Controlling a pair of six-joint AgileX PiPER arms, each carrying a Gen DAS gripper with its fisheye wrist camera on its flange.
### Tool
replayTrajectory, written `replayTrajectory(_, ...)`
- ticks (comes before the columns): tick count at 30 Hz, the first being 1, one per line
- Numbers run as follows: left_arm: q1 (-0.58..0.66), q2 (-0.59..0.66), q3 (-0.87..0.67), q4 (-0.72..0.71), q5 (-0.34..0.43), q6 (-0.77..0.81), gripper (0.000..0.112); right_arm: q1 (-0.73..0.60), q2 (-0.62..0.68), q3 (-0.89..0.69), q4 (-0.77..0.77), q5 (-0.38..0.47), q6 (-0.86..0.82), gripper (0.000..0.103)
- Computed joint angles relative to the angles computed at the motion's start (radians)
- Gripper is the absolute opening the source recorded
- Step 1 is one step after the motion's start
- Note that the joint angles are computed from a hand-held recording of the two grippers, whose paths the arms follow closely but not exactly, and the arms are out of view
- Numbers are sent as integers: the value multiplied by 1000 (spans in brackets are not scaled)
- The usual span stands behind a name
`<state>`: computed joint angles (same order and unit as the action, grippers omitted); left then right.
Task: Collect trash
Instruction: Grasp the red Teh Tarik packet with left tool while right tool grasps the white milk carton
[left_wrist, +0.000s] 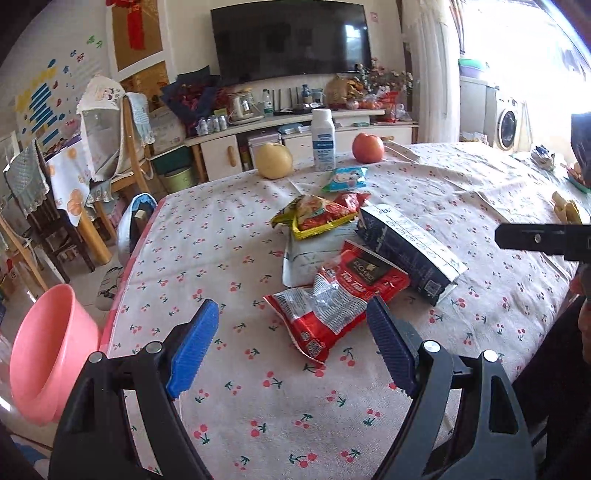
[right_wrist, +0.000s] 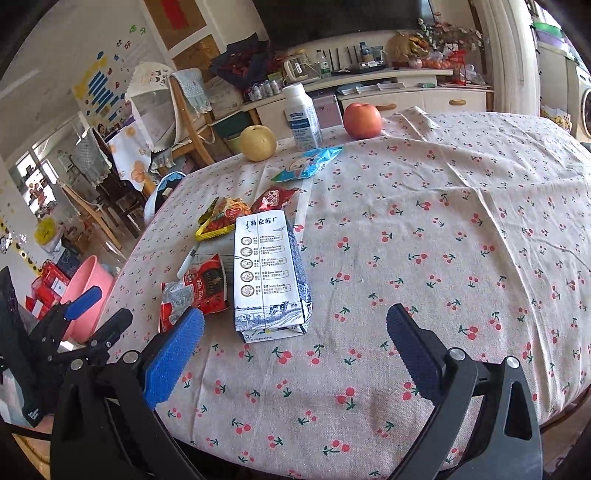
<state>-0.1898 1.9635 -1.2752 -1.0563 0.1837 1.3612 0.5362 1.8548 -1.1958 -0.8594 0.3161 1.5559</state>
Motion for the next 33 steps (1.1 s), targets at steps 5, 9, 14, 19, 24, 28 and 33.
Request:
replayTrajectory(5,-26,66,-107,326,81,-188,83,11,11,-31,-57,68,21,98)
replayTrajectory(9,-36,139,-218,493,158,-291,83,-23,49,-63,83,-15,-133,98)
replayTrajectory(14,-36,214,-349,577,239,-327,83,-48,93,-106,275,-102,-352,98)
replayTrajectory(19,-25,283,-464,596,326,-326,83,-49,148,-186,418,-90,-530,98)
replayTrajectory(24,-23,344,-562,602,409,-314,83,-64,186,-235,515,-100,-620,98)
replayTrajectory(28,-27,361,-586,583,428,-286,84,-64,231,-296,571,-58,-688,98)
replayTrajectory(33,-26,385,-627,553,468,-268,84,-57,278,-361,558,-12,-690,86)
